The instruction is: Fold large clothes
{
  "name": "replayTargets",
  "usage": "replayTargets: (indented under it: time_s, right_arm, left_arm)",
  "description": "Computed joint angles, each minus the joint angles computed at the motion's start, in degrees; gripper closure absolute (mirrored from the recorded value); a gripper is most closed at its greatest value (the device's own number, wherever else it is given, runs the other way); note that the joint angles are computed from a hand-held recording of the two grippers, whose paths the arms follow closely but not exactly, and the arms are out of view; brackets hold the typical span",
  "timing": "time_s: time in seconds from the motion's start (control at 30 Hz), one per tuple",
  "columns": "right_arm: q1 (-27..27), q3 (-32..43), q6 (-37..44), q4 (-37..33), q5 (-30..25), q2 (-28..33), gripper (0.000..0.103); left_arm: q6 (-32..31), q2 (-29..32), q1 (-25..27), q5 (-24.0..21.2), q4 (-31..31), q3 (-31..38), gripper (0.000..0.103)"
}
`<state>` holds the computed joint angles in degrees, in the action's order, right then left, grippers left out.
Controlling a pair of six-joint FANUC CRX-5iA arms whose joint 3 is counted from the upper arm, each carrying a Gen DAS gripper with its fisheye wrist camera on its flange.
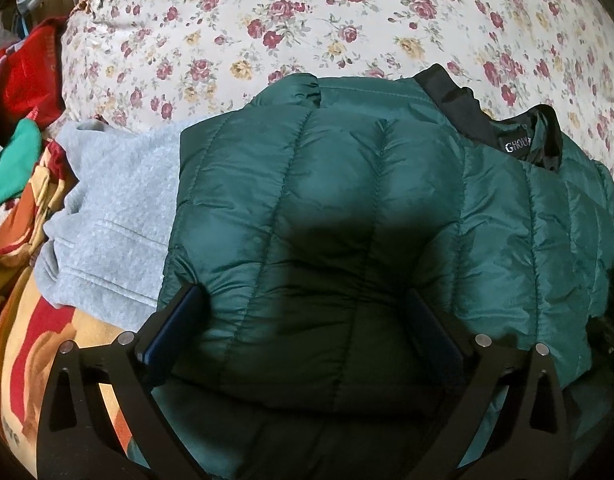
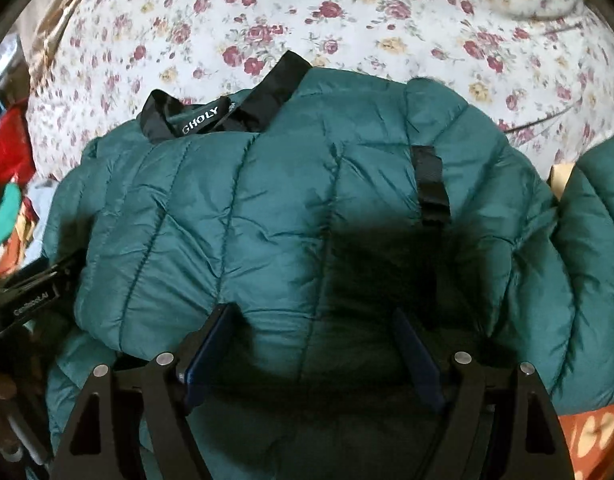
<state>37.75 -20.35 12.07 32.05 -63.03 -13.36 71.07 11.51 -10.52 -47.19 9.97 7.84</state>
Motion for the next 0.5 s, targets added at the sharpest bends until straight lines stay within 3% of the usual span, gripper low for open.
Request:
replayTargets:
  time_s: [0.3,0.5]
  right_arm:
    - [3.5,-0.8,-4.2,4.1,-3.7,-3.1,0.022]
    - [5.6,-1.0,-6.3,4.6,-4.6,-5.1,0.022]
  left_arm:
    - [-1.5,-3.1,1.3,-4.1,1.2,-1.3,0.001]
    - [-4.2,-6.7,2.5,-3.6,5.7,-4.7,0.001]
